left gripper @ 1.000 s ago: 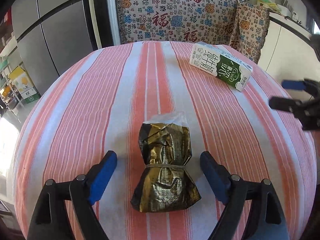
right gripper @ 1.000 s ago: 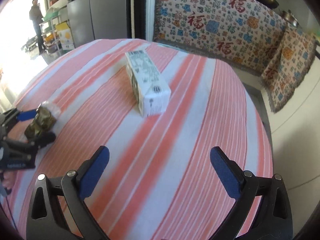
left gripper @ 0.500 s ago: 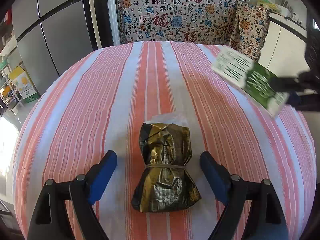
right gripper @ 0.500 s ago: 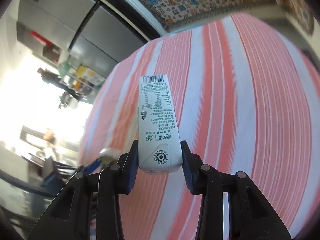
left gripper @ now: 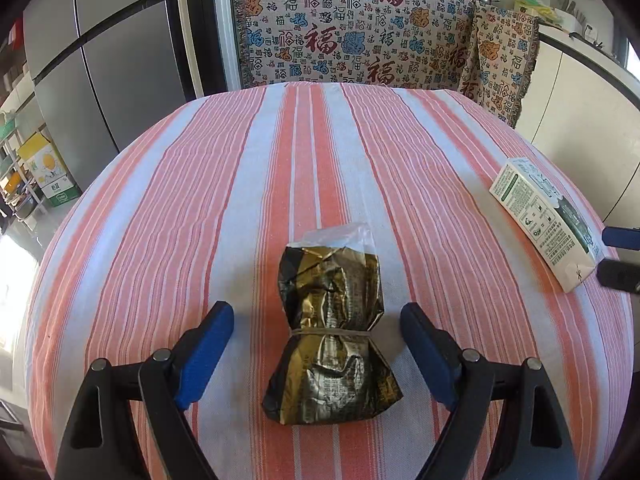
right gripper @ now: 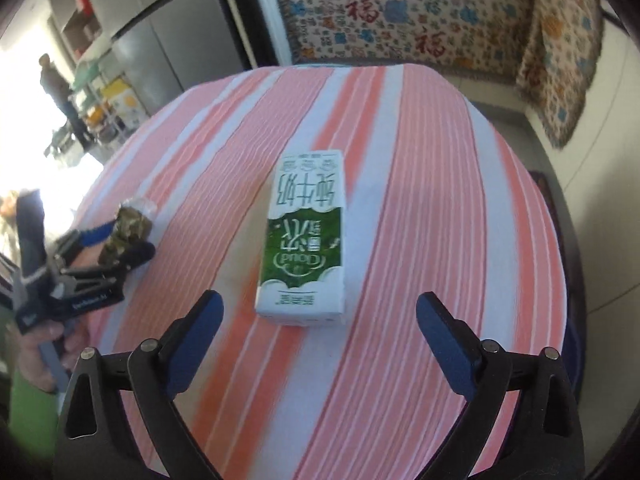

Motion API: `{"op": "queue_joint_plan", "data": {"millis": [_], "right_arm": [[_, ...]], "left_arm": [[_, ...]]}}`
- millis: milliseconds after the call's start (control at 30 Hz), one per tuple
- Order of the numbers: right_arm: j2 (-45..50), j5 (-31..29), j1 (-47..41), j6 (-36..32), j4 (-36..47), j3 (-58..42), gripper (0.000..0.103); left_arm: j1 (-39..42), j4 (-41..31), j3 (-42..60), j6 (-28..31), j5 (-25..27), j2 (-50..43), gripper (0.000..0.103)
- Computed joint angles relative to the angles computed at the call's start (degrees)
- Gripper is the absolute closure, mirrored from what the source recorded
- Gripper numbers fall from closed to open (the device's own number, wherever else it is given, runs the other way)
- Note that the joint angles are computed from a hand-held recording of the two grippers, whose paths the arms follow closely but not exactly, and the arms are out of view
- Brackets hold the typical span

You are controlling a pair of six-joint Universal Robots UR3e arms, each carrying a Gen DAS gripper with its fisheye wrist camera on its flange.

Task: Collect trash
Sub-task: 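Hold the dumpling in the left tool while the right tool grasps the milk carton, then carry the dumpling and milk carton to the blue wastebasket and open both tools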

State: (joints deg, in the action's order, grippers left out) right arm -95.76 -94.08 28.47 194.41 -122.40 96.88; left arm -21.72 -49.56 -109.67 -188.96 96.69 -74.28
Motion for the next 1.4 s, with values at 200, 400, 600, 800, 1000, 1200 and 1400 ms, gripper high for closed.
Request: {"op": "queue_joint_plan", "data": {"millis": [200, 400, 600, 800, 1000, 1200, 1400], "right_arm": [[8.3, -4.9, 5.0, 3.8, -10.0, 2.7, 0.001], [11.3, -2.8, 2.4, 0.8, -7.6, -1.6, 0.000], [14.0, 1.1, -0.6, -2.7, 7.1, -13.9, 0.013], [17.3, 3.8, -2.7, -6.1, 15.9, -23.7, 0.024], [13.1, 3.9, -2.9, -5.2, 14.7, -21.5, 0.055], [4.8, 6.9, -4.2, -4.7, 12.6, -14.6, 0.055], [-10.6, 13.6, -13.2, -7.0, 14.2, -3.7, 0.055]], "left_arm": [[0.1, 0.1, 0.0, 0.2, 0.0, -0.1, 0.016], [0.3, 0.1, -0.2, 0.4, -0.2, 0.1, 0.016], [1.0, -0.2, -0.2, 1.4, -1.1, 0.4, 0.016], [5.2, -6.0, 1.9, 8.7, -6.5, 2.3, 0.017], [10.9, -9.4, 1.5, 12.7, -12.9, 7.5, 0.066], [13.8, -12.1, 1.7, 11.6, -19.1, 12.0, 0.071], [3.8, -10.9, 7.6, 4.3, -19.1, 7.1, 0.071]]}}
